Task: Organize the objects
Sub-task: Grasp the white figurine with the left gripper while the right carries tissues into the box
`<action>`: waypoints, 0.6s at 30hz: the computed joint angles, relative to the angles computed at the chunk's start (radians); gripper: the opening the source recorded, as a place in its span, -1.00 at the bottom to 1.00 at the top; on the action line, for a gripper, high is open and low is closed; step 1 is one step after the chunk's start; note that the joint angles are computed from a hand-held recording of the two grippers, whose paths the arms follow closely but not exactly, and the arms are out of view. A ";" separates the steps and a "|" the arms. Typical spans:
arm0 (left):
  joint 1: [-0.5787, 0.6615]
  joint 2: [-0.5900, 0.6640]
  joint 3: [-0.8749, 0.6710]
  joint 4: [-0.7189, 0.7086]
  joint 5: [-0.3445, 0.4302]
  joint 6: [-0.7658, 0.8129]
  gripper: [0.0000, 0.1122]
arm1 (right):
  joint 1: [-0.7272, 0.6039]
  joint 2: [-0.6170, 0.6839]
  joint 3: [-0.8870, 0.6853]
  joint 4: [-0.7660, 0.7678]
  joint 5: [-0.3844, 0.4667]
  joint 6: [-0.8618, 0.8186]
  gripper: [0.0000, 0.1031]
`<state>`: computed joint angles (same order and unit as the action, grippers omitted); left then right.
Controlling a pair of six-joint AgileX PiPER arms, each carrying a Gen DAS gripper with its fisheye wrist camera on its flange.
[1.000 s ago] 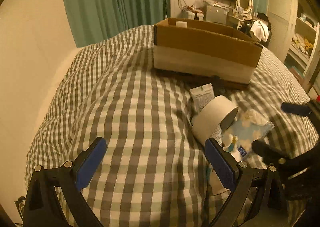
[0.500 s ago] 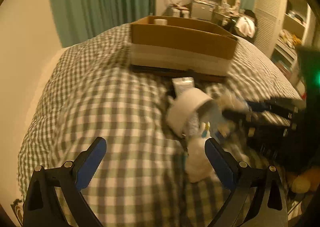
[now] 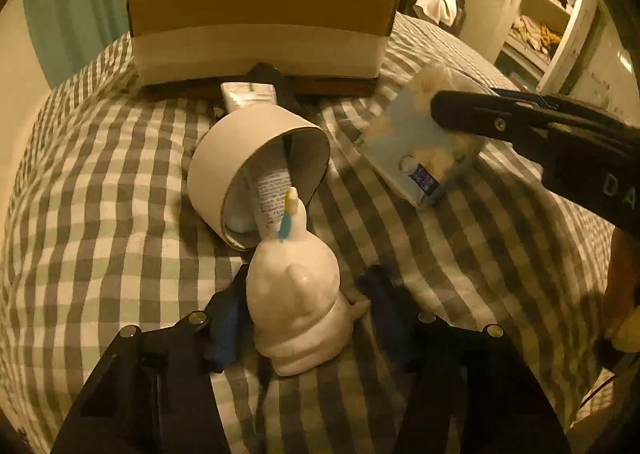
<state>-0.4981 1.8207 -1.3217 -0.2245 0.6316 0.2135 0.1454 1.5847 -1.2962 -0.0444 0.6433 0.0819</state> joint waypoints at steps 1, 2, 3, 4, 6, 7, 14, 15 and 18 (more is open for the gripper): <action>0.004 0.000 -0.001 -0.009 0.002 0.010 0.03 | -0.006 -0.003 0.006 0.008 -0.003 -0.011 -0.46; 0.005 -0.002 -0.002 -0.009 0.005 0.009 0.02 | -0.008 -0.006 0.007 0.012 0.000 -0.016 -0.46; 0.005 -0.006 -0.003 0.000 0.009 0.002 0.02 | -0.003 -0.006 0.011 0.006 -0.006 -0.006 -0.45; 0.003 -0.012 -0.002 0.011 0.010 -0.003 0.02 | -0.002 -0.007 0.011 0.008 -0.005 -0.006 -0.45; -0.007 -0.032 0.005 0.051 0.007 -0.033 0.01 | -0.005 -0.011 0.010 0.009 -0.003 -0.013 -0.45; -0.008 -0.048 0.011 0.062 0.005 -0.041 0.01 | -0.002 -0.016 0.013 0.001 -0.003 -0.008 -0.46; 0.005 -0.140 0.043 0.080 0.008 -0.049 0.01 | 0.029 -0.063 0.022 -0.073 0.016 0.050 -0.51; 0.006 -0.155 0.050 0.085 0.002 -0.048 0.01 | 0.038 -0.069 0.023 -0.096 0.018 0.068 -0.52; 0.015 -0.196 0.054 0.059 -0.002 -0.023 0.01 | 0.059 -0.090 0.020 -0.130 0.028 0.098 -0.53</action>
